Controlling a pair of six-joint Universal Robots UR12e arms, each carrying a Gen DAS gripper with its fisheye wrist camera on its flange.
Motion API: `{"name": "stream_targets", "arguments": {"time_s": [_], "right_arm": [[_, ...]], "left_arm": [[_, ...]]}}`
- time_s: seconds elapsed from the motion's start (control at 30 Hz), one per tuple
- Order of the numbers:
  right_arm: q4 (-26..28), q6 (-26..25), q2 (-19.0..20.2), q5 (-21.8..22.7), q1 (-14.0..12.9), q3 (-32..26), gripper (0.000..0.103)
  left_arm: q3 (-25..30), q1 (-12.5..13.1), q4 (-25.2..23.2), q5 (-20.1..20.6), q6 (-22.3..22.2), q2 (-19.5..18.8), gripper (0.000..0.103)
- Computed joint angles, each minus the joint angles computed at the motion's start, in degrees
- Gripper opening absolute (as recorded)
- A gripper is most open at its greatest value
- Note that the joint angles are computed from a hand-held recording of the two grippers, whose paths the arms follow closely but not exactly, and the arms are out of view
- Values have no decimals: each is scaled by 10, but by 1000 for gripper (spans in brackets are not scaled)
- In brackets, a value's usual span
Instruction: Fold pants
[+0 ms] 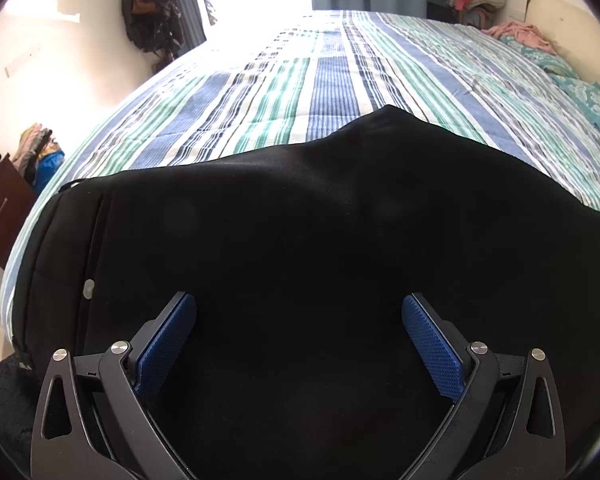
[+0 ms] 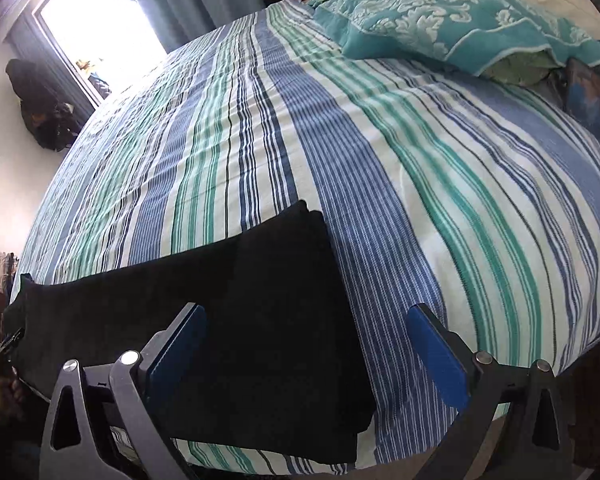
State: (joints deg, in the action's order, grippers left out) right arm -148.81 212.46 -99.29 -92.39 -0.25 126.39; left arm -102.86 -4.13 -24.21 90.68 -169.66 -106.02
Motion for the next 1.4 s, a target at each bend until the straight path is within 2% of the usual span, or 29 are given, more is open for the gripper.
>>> {"name": "stream_targets", "arguments": {"time_s": [0.1, 0.17, 0.2, 0.3, 0.33, 0.37, 0.4, 0.5, 0.53, 0.57, 0.67, 0.77, 0.87, 0.97, 1.07, 1.2, 1.27, 1.4], "right_arm": [[-27, 5, 2, 26, -6, 10, 98], [-69, 4, 0, 100, -27, 26, 80], [-80, 6, 1, 140, -37, 31, 80], [-63, -14, 3, 171, -45, 29, 78], [-58, -13, 3, 176, -48, 28, 73], [-48, -10, 3, 177, -51, 27, 65], [-37, -5, 5, 174, -51, 24, 62], [-5, 0, 3, 164, -53, 17, 40], [-3, 3, 4, 173, -58, 17, 24], [-13, 13, 2, 199, -66, 23, 15], [-44, 40, -1, 220, -67, 28, 14], [-121, 81, -2, 244, -57, 37, 14], [-207, 129, 7, 269, -34, 37, 14], [-297, 186, 34, 279, 5, 22, 14], [-384, 244, 79, 269, 53, -5, 14], [-482, 318, 161, 228, 124, -66, 14], [-490, 328, 200, 202, 157, -103, 14], [-439, 322, 268, 143, 217, -178, 15]], "left_arm": [[1, 0, -2, 1, 0, -1, 103], [1, 0, -2, 1, 0, -1, 103], [1, 0, -1, 1, 0, -1, 103], [1, 0, 0, 1, -1, -1, 103], [1, 0, 1, 2, -1, -1, 103], [1, 0, 1, 2, -2, -2, 103], [1, -1, 2, 3, -3, -2, 103], [2, -1, 2, 4, -4, -3, 103], [1, -1, 2, 4, -4, -2, 103], [2, -1, 1, 3, -4, -2, 103], [5, 0, -7, 0, -5, -2, 103], [11, 0, -28, -1, -8, -1, 103], [17, 3, -54, -11, -14, 2, 102], [13, 11, -63, -37, -16, 10, 102], [2, 22, -58, -68, -12, 19, 102], [-8, 34, -52, -97, -3, 26, 102], [-12, 39, -49, -112, 2, 29, 102], [-15, 48, -47, -133, 0, 32, 102]]}}
